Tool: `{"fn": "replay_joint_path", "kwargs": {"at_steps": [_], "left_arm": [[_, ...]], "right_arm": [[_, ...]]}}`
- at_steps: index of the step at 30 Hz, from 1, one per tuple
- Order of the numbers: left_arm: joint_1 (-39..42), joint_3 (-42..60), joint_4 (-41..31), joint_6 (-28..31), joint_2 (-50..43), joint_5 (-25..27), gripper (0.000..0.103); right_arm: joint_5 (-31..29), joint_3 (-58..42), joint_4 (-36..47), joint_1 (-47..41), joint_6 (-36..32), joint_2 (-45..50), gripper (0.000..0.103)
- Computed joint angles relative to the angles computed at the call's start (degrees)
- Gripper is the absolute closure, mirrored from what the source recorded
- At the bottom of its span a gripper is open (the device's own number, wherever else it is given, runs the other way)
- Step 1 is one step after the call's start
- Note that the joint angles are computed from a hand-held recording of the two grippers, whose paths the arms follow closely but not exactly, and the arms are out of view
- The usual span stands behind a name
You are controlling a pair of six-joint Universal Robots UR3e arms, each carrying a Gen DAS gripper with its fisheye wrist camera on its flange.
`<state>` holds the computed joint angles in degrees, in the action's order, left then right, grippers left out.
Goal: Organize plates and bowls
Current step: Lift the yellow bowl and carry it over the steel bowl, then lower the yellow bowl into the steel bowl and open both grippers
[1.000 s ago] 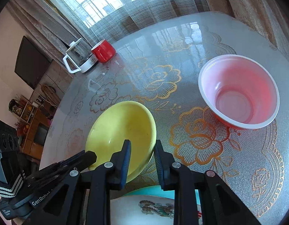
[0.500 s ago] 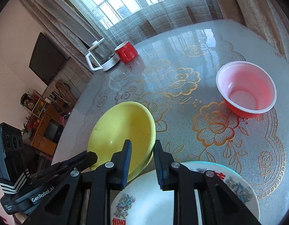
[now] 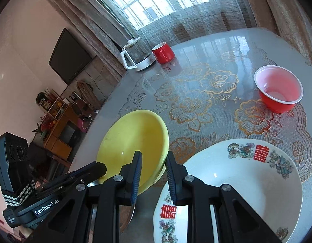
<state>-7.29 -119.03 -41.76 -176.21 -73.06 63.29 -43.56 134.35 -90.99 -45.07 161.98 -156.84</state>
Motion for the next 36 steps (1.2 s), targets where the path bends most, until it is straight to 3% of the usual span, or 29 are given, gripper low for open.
{"fn": "replay_joint_path", "kwargs": {"at_steps": [9,16,24,36], "left_arm": [[16.4,-9.9,-15.2,11.4,18.5,-7.2,0.085],[29.0,-13.0,-32.6,22.9,30.1,-11.5,0.084],[36.5,-14.6,-44.2,31.0,36.3,-12.3,0.084],[35.0,-17.1,-40.9,30.1,36.2,-10.1,0.084]], "right_arm": [[-10.2,6.6,-35.6,25.2,21.8,14.2,0.079],[-16.5,7.6,-51.7,37.4,29.4,26.9,0.079],[-20.3,7.6,-58.6,44.6,32.5,34.7,0.077],[-25.6,5.4,-61.2,49.9,34.1,41.0,0.077]]}}
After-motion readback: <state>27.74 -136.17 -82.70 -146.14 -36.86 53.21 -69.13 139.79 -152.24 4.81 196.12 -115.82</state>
